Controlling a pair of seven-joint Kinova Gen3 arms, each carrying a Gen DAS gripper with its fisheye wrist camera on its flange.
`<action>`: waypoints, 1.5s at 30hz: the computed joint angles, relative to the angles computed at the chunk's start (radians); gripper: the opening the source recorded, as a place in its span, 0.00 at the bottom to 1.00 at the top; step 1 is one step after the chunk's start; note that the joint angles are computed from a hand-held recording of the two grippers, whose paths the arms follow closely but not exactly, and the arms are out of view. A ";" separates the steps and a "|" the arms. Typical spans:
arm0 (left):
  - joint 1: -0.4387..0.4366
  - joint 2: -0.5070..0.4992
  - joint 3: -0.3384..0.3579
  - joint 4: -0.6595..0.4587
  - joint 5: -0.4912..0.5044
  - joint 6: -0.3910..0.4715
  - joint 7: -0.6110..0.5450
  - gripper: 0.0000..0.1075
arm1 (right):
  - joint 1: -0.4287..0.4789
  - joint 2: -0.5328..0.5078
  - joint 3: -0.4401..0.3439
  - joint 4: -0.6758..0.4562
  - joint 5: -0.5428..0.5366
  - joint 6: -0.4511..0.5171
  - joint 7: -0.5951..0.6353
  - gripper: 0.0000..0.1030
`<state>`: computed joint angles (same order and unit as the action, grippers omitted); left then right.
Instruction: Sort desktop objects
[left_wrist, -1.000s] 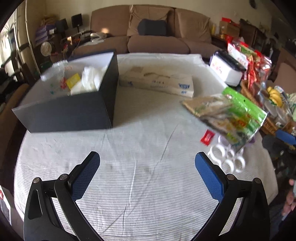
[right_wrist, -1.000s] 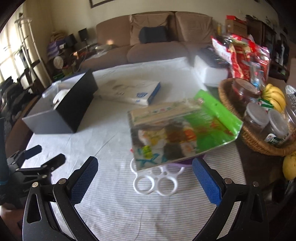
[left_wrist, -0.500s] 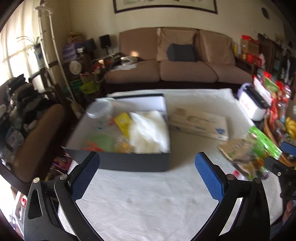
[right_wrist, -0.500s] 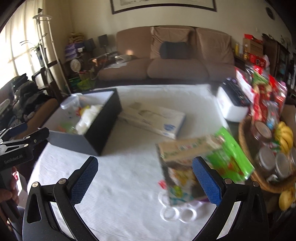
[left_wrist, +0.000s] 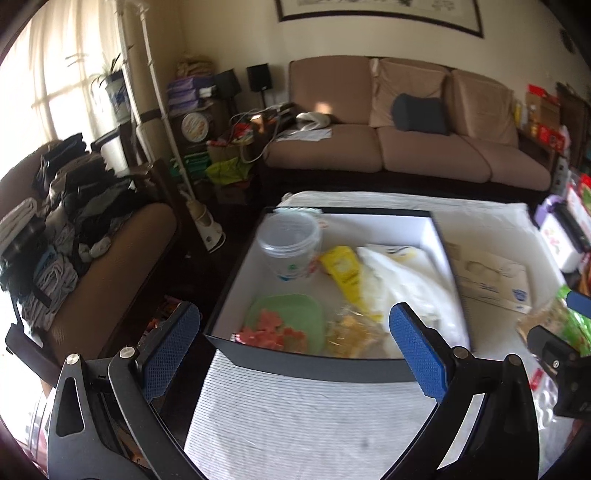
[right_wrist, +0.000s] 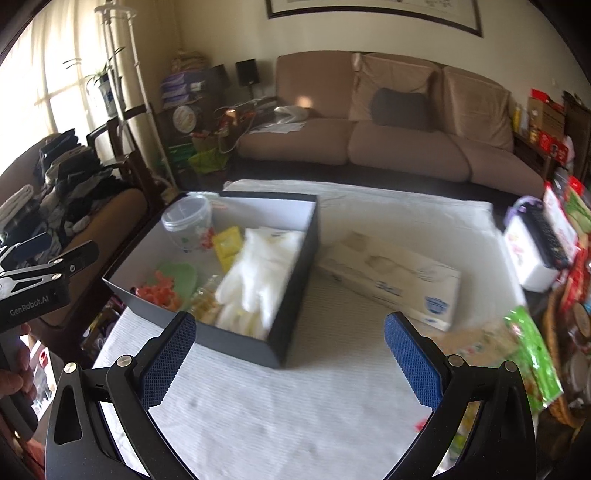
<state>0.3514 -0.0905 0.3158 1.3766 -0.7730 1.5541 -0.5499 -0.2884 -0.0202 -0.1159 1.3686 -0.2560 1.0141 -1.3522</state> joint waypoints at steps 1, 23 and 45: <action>-0.014 -0.013 -0.024 0.025 0.015 -0.027 -0.011 0.96 | -0.012 0.010 -0.013 -0.002 0.016 -0.012 -0.018 1.00; -0.117 -0.025 0.000 0.149 0.114 -0.179 0.004 0.96 | -0.063 0.106 -0.024 -0.012 0.097 -0.051 -0.073 1.00; 0.413 0.447 0.037 -0.290 0.024 -0.058 0.157 0.96 | 0.415 0.054 0.262 0.070 -0.218 0.130 0.418 1.00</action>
